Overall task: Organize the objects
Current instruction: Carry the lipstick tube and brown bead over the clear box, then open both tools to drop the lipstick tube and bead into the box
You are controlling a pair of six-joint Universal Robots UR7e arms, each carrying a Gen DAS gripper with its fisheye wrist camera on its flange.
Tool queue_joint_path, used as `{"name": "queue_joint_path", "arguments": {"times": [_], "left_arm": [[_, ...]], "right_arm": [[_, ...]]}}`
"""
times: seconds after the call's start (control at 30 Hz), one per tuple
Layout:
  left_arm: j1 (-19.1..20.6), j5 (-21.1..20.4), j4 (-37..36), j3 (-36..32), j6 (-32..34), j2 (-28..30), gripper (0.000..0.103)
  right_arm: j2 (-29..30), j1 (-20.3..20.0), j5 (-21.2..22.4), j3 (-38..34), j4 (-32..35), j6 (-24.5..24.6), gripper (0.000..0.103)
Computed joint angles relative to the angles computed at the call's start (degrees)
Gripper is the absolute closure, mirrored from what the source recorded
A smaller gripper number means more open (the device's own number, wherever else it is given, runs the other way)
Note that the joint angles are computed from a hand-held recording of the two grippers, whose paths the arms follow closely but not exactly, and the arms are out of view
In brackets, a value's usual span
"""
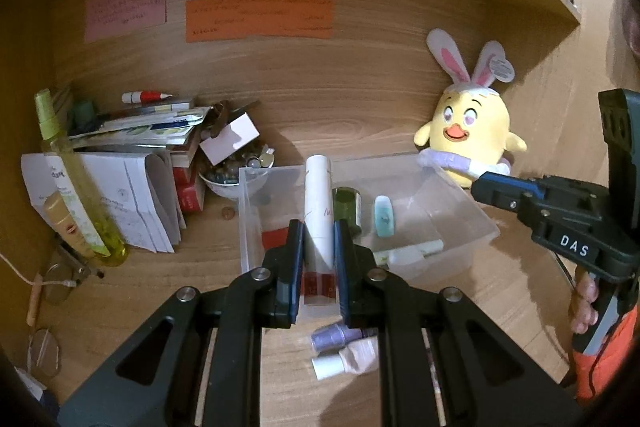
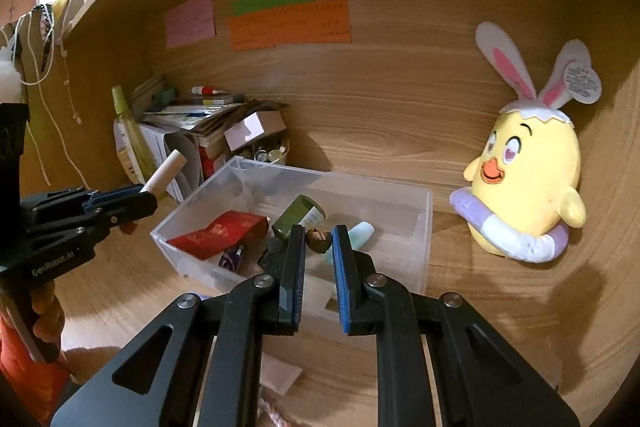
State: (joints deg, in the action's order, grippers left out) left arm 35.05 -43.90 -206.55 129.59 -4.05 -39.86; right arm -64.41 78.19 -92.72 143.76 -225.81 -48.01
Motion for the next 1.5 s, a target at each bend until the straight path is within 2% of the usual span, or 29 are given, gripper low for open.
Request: {"name": "queue_joint_path", "arguments": {"times": [0.33,0.83,1.03,1.23,1.33,1.4,1.5], "left_arm": [[3.78,-0.92,3.23,-4.71,0.11,1.34,0.089],[9.71,-3.15,11.64,-9.66,-2.71,3.45,0.089],[8.88,-2.01,10.48,-9.07,-1.95,3.90,0.089],[8.01,-2.00,9.33,-8.15,-1.52,3.45,0.088],[7.30,-2.28,8.62,-7.26,-1.56,2.94,0.087],[6.71,-2.13,7.84,-6.57,-1.47,2.72,0.079],[5.36,-1.53,6.04,-5.14,-1.13,2.43,0.072]], "right_arm": [[3.13,1.04,-3.44,-5.59,3.77,1.95,0.091],[8.66,-0.08,-12.13,-12.24,7.77,2.38,0.091],[10.74,0.47,-13.95,-12.65,4.18,0.67,0.091],[9.97,0.35,-13.32,-12.44,5.91,1.26,0.090],[9.51,0.31,-13.12,-12.23,6.83,1.78,0.084],[9.32,0.36,-12.97,-11.99,6.79,1.93,0.080],[8.84,0.64,-12.46,-11.20,6.07,1.75,0.078]]}}
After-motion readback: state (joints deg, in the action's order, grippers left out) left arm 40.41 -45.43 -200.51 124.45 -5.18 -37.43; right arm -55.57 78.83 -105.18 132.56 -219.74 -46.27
